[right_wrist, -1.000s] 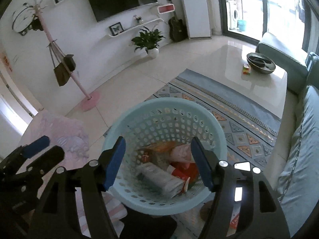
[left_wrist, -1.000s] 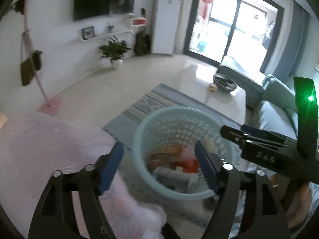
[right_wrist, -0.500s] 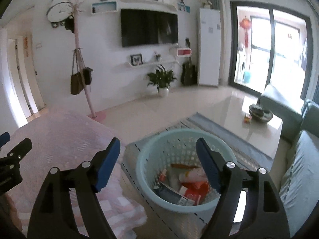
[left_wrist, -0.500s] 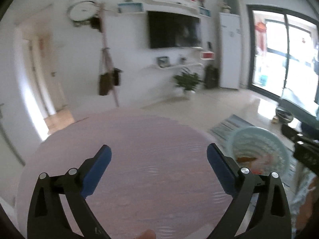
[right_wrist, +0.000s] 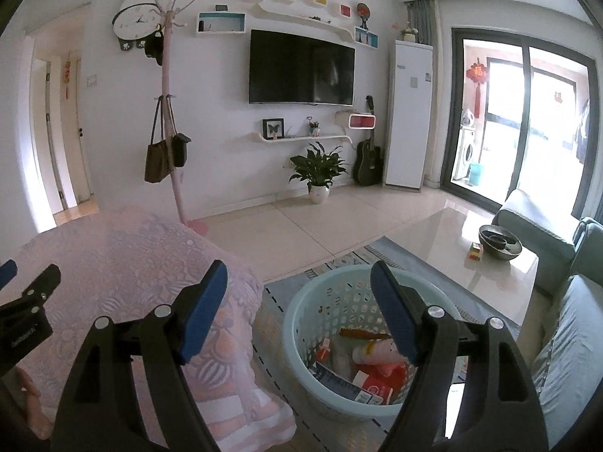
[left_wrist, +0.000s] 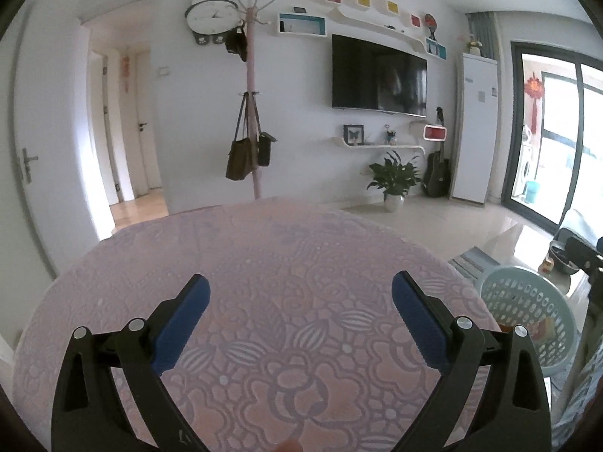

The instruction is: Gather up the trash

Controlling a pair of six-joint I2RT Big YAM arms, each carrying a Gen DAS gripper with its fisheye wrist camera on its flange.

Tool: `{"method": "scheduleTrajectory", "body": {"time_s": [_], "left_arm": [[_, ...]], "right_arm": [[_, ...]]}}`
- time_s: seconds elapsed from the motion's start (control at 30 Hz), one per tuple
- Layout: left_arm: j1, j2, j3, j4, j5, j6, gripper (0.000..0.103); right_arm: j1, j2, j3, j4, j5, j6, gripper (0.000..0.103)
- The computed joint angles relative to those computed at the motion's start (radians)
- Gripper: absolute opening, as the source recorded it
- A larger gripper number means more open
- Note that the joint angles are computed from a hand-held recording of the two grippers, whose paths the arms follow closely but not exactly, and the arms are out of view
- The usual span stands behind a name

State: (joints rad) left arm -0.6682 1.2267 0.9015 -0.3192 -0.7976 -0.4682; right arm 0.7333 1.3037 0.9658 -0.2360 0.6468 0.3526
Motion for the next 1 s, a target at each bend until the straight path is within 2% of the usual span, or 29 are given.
{"method": "scheduleTrajectory", "body": {"time_s": [0.2, 0.43, 0.63, 1.0], "left_arm": [[-0.011, 0.008, -0.007, 0.025, -0.035, 0.019, 0.094], [-0.030, 0.009, -0.014, 0.021, -0.064, 0.002, 0.095], [-0.019, 0.002, -0.016, 0.016, -0.045, -0.009, 0.095], [-0.006, -0.011, -0.026, 0.021, -0.027, -0.007, 0.095]], "right_arm": [[0.003, 0.015, 0.012, -0.002, 0.000, -0.004, 0.074], [-0.003, 0.027, 0.016, 0.016, -0.013, -0.016, 0.074], [-0.003, 0.039, 0.016, 0.018, -0.026, -0.043, 0.074], [-0.016, 0.030, 0.008, 0.007, -0.070, -0.037, 0.074]]}}
